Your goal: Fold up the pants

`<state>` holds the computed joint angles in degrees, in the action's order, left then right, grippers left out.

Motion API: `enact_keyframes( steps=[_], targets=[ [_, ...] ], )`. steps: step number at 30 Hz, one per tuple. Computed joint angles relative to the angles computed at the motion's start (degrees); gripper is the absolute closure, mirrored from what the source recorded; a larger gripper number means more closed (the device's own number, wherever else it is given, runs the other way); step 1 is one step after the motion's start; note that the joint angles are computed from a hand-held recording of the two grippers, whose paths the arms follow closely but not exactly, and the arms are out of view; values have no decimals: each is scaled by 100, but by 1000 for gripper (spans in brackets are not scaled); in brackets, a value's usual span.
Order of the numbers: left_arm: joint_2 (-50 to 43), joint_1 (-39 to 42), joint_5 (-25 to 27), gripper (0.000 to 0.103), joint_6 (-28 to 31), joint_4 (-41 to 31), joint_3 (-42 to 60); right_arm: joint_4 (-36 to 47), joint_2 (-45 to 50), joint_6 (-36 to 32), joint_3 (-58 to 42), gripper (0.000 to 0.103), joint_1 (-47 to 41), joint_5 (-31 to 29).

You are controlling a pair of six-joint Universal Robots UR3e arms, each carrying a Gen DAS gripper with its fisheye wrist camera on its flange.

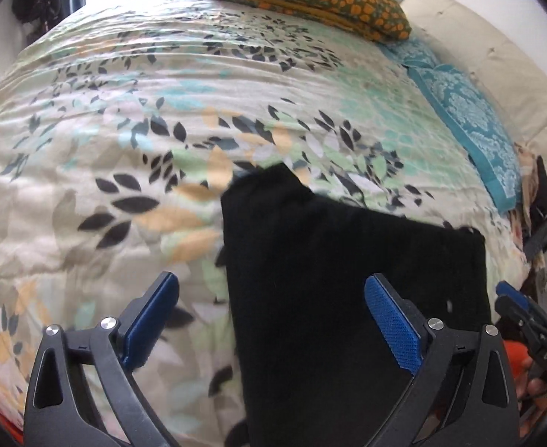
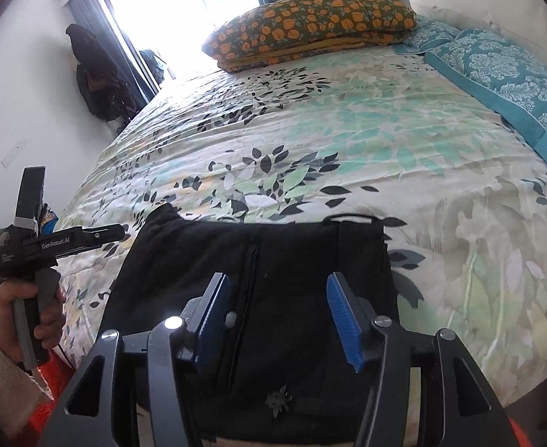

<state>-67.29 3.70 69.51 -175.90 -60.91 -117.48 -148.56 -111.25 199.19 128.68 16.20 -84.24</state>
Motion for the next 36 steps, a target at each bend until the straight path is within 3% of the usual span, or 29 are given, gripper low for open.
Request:
enact_keyframes(
  steps=[2,5,7,9,13,20,28,33,36],
  targets=[
    [606,-312,77,3,160,-293,-502,317,-194,143,65,44,360,-122],
    [772,-1221,599,2,97,-188,-1070,638,-115,491,195,44,951,-485],
    [1352,-1041,371,1,41,-529,-1398,725,-192,661,338,44,1118,-547],
    [1410,-1110,505,3,28,-980,-1237,1083,-175,767,104,44,1429,-853],
    [1602,-1489,1115,3,-144,-1007,-984,1600,-556,1190,115,44,1621,-1029],
    [1592,-1857,1584,3,-596,-813,-502,1930,-1705,1814,503,42,1473,-1297],
    [1413,-2394,2225,3,-867,-604,-431,1806,-1434,2036,382,42,1761,-1606],
    [1598,-2123,2100,3,-734,-739,-499,1861,-1559,2040,492,37,1679,-1610],
    [1947,-1671,1733,3,-533,-1094,-437,1962,-1814,2007,578,36,1512,-1535]
  ],
)
